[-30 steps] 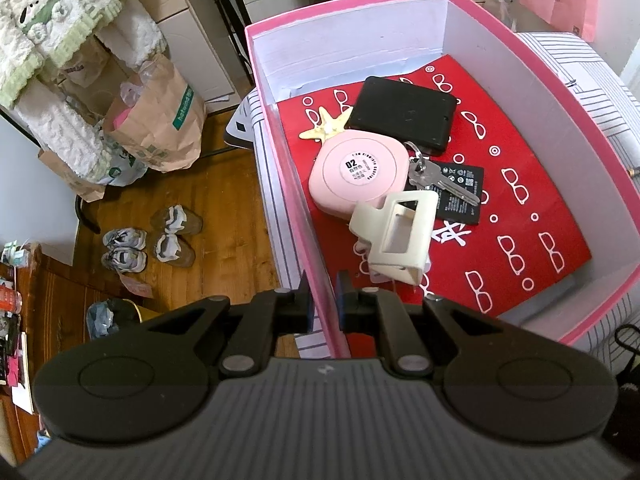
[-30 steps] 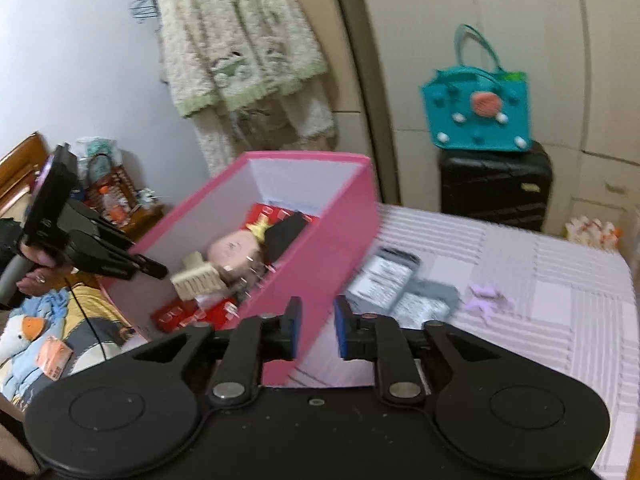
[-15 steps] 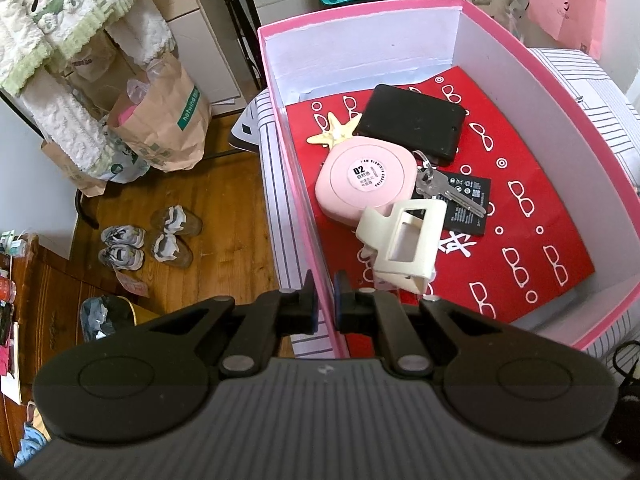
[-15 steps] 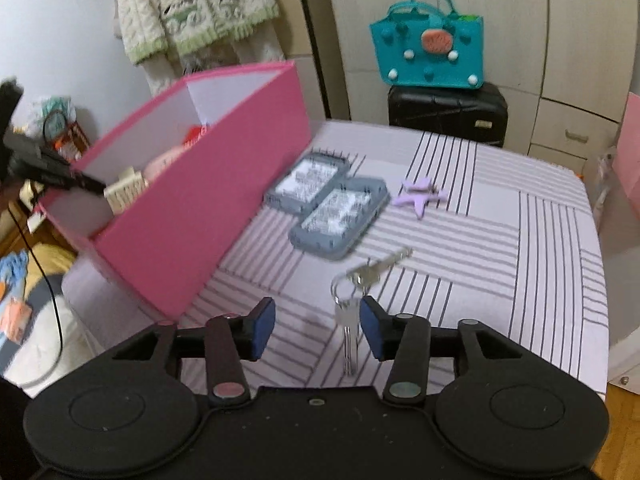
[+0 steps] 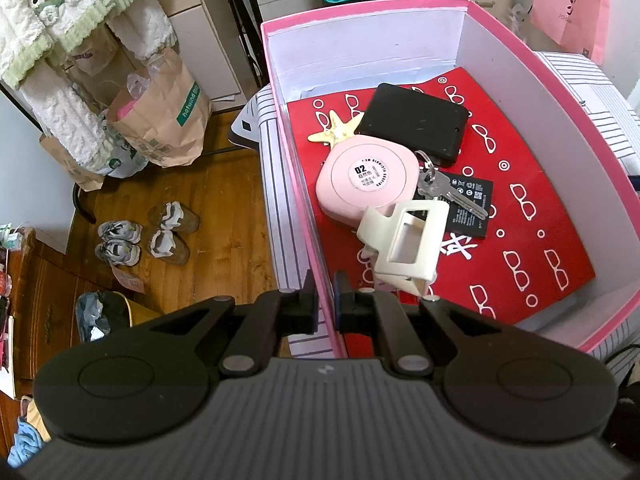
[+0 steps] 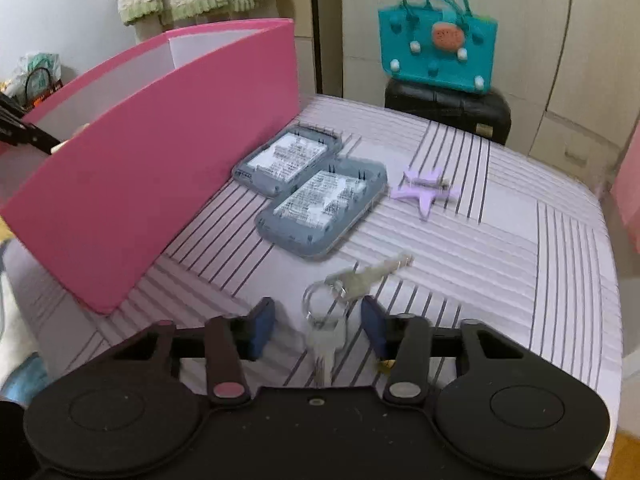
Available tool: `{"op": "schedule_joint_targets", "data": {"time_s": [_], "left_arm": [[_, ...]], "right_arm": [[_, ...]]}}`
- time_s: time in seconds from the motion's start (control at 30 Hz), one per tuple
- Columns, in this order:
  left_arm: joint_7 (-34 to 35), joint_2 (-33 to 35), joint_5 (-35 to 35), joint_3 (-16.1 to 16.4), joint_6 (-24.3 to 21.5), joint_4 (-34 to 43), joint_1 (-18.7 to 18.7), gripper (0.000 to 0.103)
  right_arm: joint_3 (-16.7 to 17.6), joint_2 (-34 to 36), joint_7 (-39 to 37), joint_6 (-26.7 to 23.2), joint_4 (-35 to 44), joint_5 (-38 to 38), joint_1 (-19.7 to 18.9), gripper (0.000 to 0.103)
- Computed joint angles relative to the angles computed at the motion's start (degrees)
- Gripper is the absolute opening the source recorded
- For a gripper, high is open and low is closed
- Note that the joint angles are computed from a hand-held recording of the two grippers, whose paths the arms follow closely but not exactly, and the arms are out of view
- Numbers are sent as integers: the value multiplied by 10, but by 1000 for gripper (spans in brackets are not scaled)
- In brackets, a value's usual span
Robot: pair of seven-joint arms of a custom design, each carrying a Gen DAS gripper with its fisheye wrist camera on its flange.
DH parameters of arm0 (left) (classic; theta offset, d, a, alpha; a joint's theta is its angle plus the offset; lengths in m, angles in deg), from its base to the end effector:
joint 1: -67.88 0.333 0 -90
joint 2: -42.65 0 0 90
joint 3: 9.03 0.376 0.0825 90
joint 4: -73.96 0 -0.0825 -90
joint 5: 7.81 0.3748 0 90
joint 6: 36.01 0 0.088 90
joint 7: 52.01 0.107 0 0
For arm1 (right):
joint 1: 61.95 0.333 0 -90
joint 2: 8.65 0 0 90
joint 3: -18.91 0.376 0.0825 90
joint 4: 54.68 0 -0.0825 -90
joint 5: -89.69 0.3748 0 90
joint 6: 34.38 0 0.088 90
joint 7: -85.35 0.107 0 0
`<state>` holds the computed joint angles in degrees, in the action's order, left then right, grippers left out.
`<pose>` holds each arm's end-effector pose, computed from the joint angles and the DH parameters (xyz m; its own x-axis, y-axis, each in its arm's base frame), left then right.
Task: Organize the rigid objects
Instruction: 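Grasp the second set of keys on the bed with the right gripper, then carry the keys into the box and release them with the right gripper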
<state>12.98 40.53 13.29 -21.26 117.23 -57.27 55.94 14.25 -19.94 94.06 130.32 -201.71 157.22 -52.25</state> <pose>0.4825 -0.2297 0.4756 -0.2517 -0.9618 -0.1078 -0.8521 0.2731 -0.4465 0.4349 -0.0151 0.4305 0.4253 -0.9039 -0.0453 -0.6988 -0.2962 -0.6512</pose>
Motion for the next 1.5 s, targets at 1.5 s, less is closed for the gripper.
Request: {"op": "schedule_joint_targets", "data": {"time_s": [1.5], "left_arm": [[64,7,-63,4,-8,10,1,8]], "right_arm": [[-4,-44,34,-173,168,0,26,6]]}}
